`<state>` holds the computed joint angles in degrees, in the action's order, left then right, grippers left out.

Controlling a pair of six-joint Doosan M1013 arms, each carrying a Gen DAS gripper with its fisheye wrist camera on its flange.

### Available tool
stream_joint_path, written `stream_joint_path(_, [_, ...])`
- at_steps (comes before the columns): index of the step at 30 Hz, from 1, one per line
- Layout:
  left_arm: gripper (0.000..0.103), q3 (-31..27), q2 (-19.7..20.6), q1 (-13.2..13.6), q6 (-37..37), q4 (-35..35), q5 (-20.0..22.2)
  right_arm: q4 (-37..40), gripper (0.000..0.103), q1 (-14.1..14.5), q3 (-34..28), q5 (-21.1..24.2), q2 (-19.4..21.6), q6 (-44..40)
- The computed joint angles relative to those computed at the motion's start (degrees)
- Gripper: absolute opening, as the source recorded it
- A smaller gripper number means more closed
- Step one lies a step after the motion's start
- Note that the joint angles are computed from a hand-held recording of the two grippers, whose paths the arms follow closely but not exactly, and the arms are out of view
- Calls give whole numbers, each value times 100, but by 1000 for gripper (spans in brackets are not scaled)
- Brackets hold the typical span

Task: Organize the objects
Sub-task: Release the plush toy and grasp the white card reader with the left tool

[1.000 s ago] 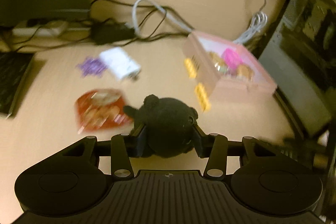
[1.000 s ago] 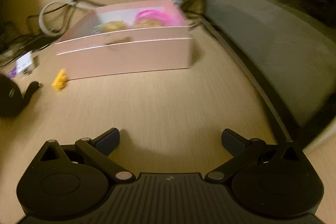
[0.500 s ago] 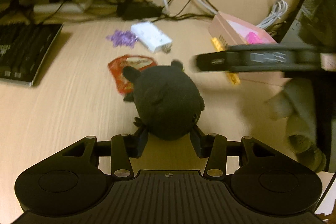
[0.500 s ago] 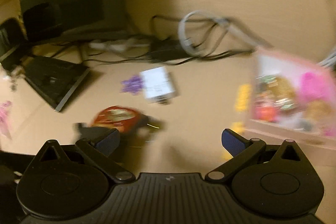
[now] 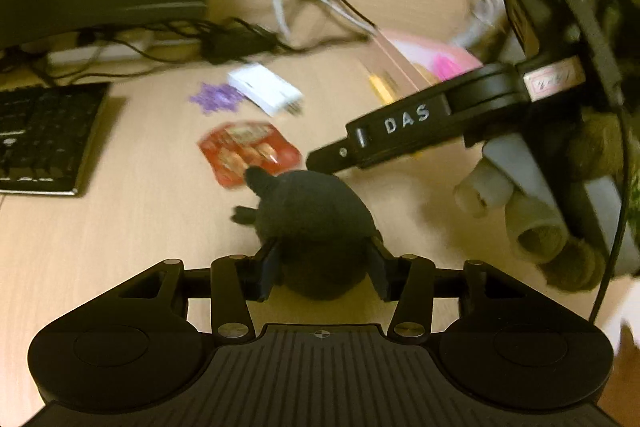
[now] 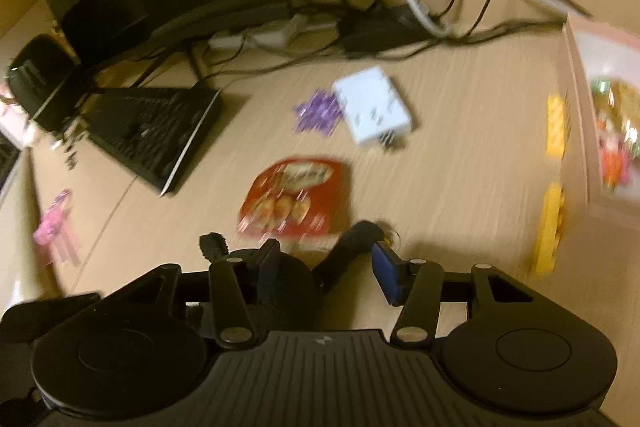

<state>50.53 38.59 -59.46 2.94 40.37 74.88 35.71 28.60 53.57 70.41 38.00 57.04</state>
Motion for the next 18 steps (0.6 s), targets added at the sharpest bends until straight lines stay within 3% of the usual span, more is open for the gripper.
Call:
stream_joint_path(2, [52, -170, 84, -16, 305, -136, 141, 92, 52, -77, 300, -204, -190, -231])
stream_joint_path(5, [51, -315, 134, -20, 309, -140, 244, 20, 55, -187, 811, -944, -538, -512])
stream_joint_path(9, [51, -4, -158, 54, -820, 449, -365, -251, 82, -351, 1457, -2050, -950, -524])
stream_joint_path(11, [51, 63, -247, 192, -1414, 726, -599, -517, 85, -405, 1690, -2474, -1072, -322])
stream_joint_path(15, [50, -456, 31, 652, -1852, 441, -336, -940, 86, -555, 1784, -2483, -1098, 471])
stream_joint_path(18, [50, -909, 333, 1046, -2106, -372, -144, -984, 87, -653, 1955, -2588, -1180, 733])
